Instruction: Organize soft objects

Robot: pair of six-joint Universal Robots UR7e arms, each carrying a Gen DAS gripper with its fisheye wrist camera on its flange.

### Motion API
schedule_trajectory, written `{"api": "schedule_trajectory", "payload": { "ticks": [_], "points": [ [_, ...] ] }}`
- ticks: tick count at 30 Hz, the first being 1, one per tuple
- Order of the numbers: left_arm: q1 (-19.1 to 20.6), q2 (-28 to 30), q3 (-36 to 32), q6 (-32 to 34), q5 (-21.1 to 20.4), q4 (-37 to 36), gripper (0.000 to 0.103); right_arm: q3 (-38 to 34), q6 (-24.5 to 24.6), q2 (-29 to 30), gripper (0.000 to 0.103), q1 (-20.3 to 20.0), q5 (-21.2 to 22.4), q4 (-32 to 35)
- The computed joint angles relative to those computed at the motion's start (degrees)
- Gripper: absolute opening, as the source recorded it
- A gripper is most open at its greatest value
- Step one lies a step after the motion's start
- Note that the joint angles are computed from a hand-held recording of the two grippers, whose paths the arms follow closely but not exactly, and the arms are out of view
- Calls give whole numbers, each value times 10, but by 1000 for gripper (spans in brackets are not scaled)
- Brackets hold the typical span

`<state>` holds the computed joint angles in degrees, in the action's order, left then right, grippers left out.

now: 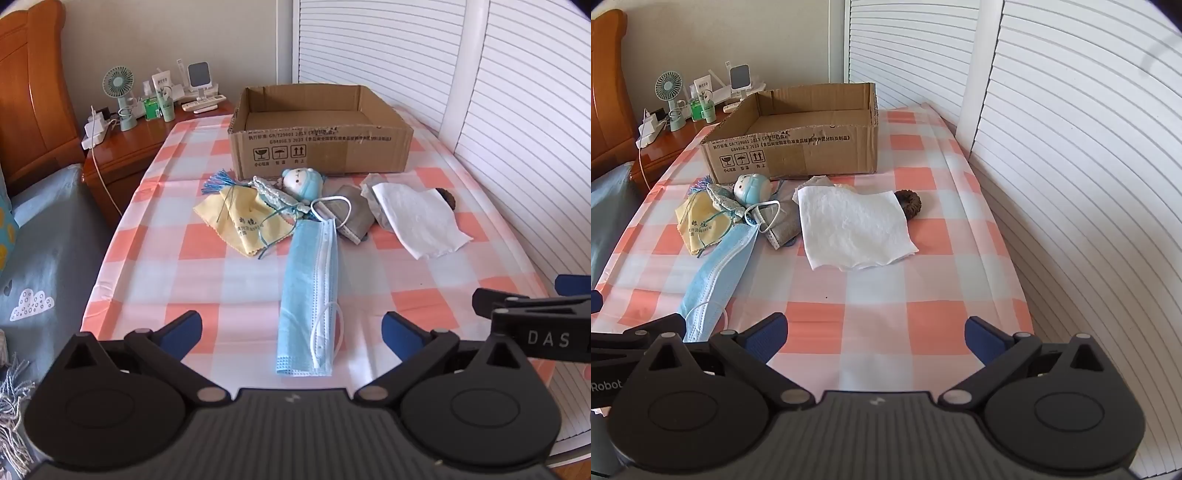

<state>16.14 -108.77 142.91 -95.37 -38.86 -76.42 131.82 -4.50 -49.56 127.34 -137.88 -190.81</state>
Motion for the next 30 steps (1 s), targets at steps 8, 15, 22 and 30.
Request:
{"api": "schedule_trajectory", "payload": {
  "ticks": [8, 15, 22, 30],
  "points": [
    [-2, -6, 1, 2, 2, -1, 102, -1, 5, -2, 103, 1, -1, 8],
    [-7, -11, 4, -2, 1, 8, 102, -1, 5, -2, 103, 2, 0, 7],
    [-9, -8, 2, -6, -1, 10, 102, -1, 4, -2, 103, 2, -1, 7],
    [-10, -5, -1, -14, -2, 14, 102, 0, 4, -2, 103, 2, -1, 6]
  ]
}}
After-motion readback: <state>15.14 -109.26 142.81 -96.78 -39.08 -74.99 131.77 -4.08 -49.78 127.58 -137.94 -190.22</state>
